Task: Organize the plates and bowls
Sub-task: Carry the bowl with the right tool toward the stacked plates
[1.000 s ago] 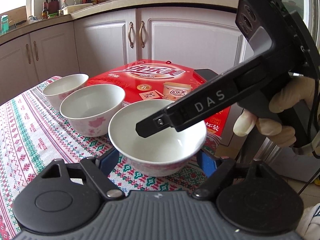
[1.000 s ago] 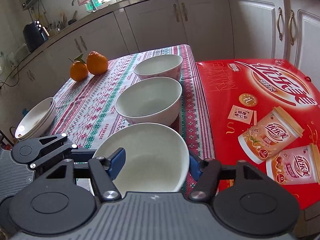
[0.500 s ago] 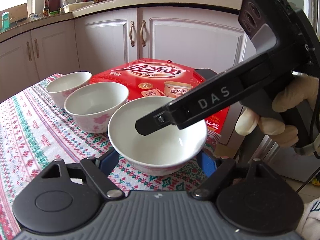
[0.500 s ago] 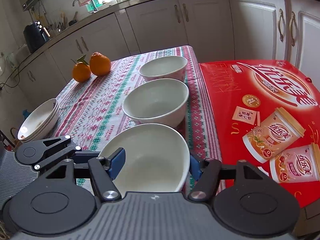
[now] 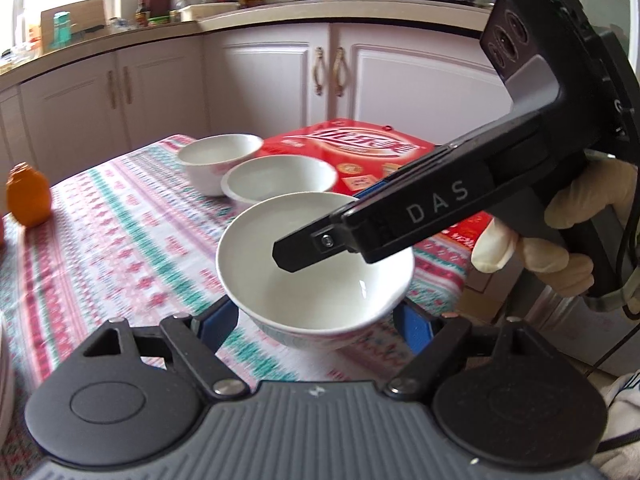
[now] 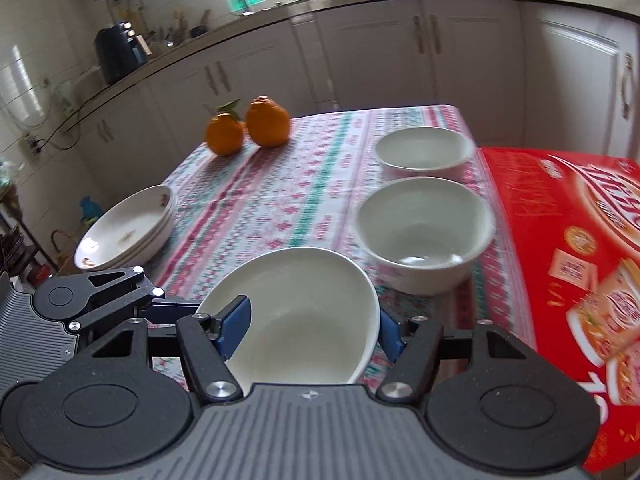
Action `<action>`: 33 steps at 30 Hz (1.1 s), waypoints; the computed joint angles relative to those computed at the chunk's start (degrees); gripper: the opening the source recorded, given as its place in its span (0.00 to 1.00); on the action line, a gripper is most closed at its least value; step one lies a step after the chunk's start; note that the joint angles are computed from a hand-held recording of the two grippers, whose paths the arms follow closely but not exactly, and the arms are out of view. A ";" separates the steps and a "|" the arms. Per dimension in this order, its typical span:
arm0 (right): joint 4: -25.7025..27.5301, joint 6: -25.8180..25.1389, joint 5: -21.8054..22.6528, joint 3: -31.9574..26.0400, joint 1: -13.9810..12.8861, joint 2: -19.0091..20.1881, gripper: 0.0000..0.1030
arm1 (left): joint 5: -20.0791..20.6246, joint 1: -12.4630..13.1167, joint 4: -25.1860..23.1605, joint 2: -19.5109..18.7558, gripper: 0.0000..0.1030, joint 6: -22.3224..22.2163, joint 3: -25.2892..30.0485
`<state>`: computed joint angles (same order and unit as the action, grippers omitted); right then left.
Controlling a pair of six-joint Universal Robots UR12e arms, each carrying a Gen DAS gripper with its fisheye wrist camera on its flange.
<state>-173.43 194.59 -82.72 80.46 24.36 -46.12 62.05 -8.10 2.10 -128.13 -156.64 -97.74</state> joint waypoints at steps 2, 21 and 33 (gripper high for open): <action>0.88 -0.88 0.79 -1.42 0.31 0.73 0.69 | 0.65 0.40 -0.10 0.34 0.82 -1.04 -0.37; 8.24 -5.14 6.80 -12.54 1.66 6.71 0.69 | 4.30 3.18 0.81 1.00 0.82 -4.32 -1.71; 10.29 -5.08 6.92 -14.54 1.96 7.83 0.69 | 3.66 3.74 -0.37 0.62 0.82 -5.36 -1.44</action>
